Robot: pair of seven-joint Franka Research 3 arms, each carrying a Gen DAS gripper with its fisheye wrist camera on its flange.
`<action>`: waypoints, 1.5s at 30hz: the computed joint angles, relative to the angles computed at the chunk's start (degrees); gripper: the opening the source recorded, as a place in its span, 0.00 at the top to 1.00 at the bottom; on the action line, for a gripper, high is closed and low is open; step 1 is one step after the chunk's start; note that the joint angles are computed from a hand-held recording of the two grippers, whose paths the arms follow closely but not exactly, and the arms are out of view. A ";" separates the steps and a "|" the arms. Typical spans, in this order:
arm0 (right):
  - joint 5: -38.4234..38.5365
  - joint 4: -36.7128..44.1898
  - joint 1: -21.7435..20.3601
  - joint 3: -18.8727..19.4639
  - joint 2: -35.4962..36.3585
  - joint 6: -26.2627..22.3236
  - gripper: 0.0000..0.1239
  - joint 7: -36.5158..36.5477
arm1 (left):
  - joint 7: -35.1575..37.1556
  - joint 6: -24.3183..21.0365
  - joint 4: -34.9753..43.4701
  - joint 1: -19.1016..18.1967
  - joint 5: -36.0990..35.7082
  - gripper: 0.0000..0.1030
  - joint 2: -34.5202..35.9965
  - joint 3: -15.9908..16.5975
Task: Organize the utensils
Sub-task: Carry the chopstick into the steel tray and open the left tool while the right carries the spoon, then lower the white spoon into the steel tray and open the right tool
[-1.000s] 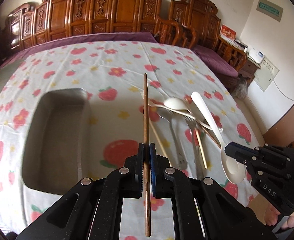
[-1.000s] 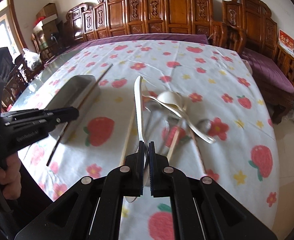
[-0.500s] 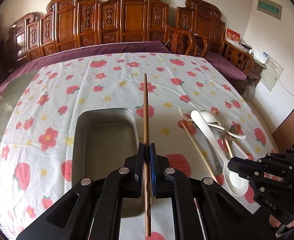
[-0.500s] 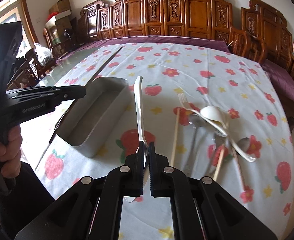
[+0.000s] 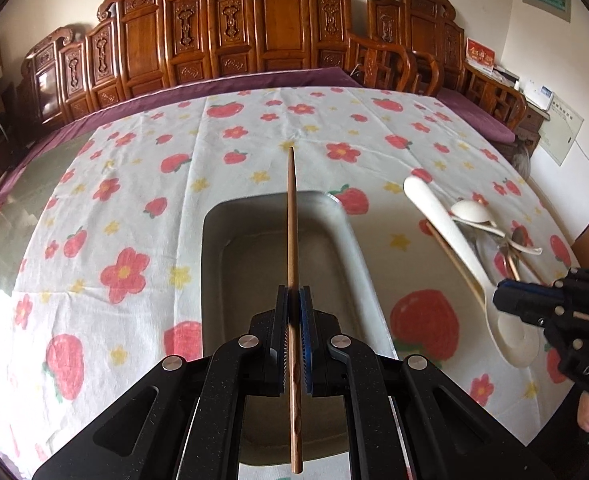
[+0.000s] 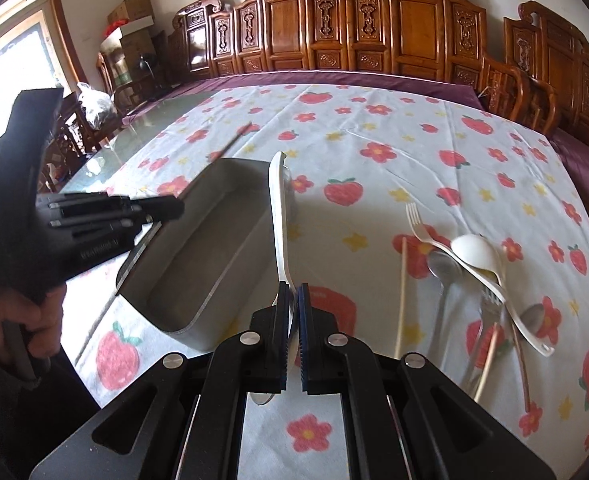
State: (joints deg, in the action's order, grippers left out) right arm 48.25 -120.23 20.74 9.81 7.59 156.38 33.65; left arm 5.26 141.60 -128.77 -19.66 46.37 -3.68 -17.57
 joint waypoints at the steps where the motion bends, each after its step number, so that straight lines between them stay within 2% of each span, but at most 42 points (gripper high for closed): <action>1: -0.23 0.19 0.13 0.03 0.16 -0.07 0.96 0.26 | -0.04 0.40 -0.36 0.05 -0.19 0.95 -0.05 0.10; 10: -3.04 1.35 1.16 0.55 1.43 0.35 0.96 3.41 | 1.83 4.85 -2.50 1.03 -3.17 0.95 0.82 1.20; 15: -4.73 2.39 1.67 0.95 2.38 0.47 0.96 5.35 | 0.94 6.27 -3.57 1.57 -2.41 0.95 -0.05 1.26; 21: -6.48 3.80 2.56 1.60 3.78 0.44 0.96 8.50 | -0.19 4.83 -4.96 2.26 -0.34 0.95 -3.34 0.54; 29: -11.62 6.53 4.49 1.98 6.92 0.00 0.96 16.27 | -1.84 3.66 -9.56 4.21 0.46 0.94 -10.27 -0.48; 35: -14.26 8.60 5.20 2.64 9.35 -1.06 0.95 20.49 | -2.47 4.38 -11.86 5.63 -0.05 0.94 -13.13 -1.03; 40: -14.63 8.74 5.12 3.41 10.12 -0.80 0.94 20.73 | -2.35 4.72 -12.21 6.28 -0.23 0.94 -13.67 -1.61; 45: -10.80 6.62 3.29 4.73 8.11 0.49 0.94 16.10 | -2.06 4.67 -11.63 6.31 -0.15 0.94 -13.34 -2.23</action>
State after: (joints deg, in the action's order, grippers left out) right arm 37.45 -113.61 24.03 14.54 15.70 156.88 49.75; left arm 3.20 146.27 -140.41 -13.36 46.21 -17.02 -19.80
